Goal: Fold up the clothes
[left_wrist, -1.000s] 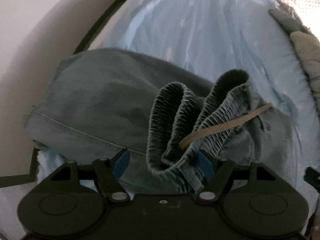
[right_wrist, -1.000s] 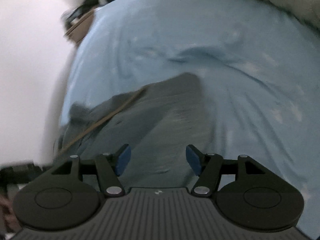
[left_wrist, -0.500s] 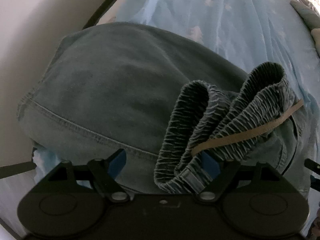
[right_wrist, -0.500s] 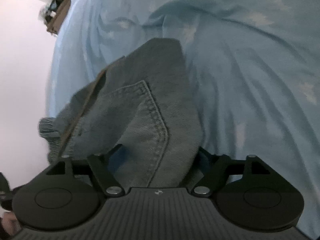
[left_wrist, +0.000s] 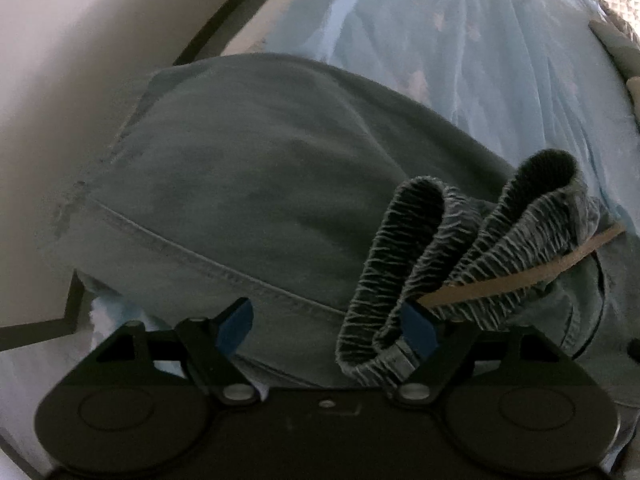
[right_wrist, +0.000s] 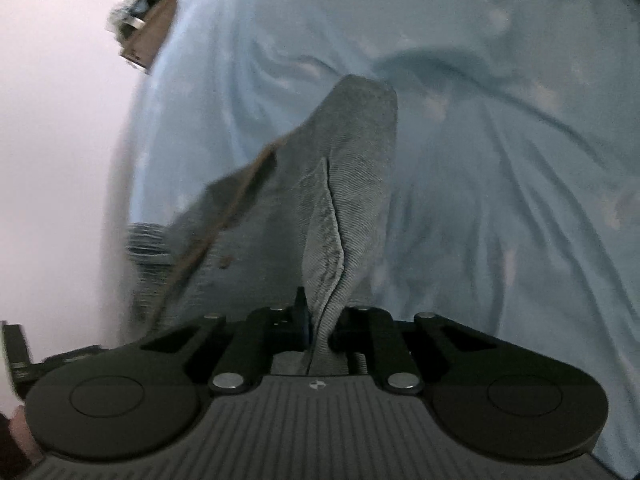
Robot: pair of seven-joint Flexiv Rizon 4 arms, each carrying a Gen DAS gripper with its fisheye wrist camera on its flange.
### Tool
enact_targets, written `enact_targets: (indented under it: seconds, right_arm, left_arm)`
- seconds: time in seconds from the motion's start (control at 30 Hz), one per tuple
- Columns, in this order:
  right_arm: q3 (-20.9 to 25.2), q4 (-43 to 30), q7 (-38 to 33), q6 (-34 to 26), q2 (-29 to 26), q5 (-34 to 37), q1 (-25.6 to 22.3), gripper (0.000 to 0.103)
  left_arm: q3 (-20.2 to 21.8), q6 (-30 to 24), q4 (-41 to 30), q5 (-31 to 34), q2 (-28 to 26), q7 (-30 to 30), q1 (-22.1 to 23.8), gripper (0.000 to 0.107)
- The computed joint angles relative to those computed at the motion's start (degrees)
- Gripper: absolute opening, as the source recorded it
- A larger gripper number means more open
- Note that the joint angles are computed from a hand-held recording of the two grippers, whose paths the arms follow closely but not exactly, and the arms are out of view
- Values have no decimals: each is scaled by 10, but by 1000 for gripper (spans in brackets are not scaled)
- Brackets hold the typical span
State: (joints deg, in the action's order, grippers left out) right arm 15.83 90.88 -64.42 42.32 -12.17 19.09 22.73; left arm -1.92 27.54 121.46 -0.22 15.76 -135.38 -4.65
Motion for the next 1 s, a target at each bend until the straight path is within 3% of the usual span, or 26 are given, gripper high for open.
enact_targets:
  seconds: [0.33, 0.57, 0.8, 1.0]
  right_arm:
    - [3, -55, -10, -20, 58, -7, 20, 8]
    - [1, -47, 44, -7, 86, -80, 45, 8]
    - [7, -38, 90, -35, 80, -138, 70, 9]
    - [13, -6, 106, -13, 93, -149, 78, 9]
  left_arm:
    - [-8, 3, 11, 19, 64, -4, -3, 78]
    - [-2, 21, 42, -2, 102, 11, -9, 78]
    - [-17, -40, 36, 18, 174, -8, 6, 78]
    - [-55, -155, -19, 65, 233, -28, 24, 78]
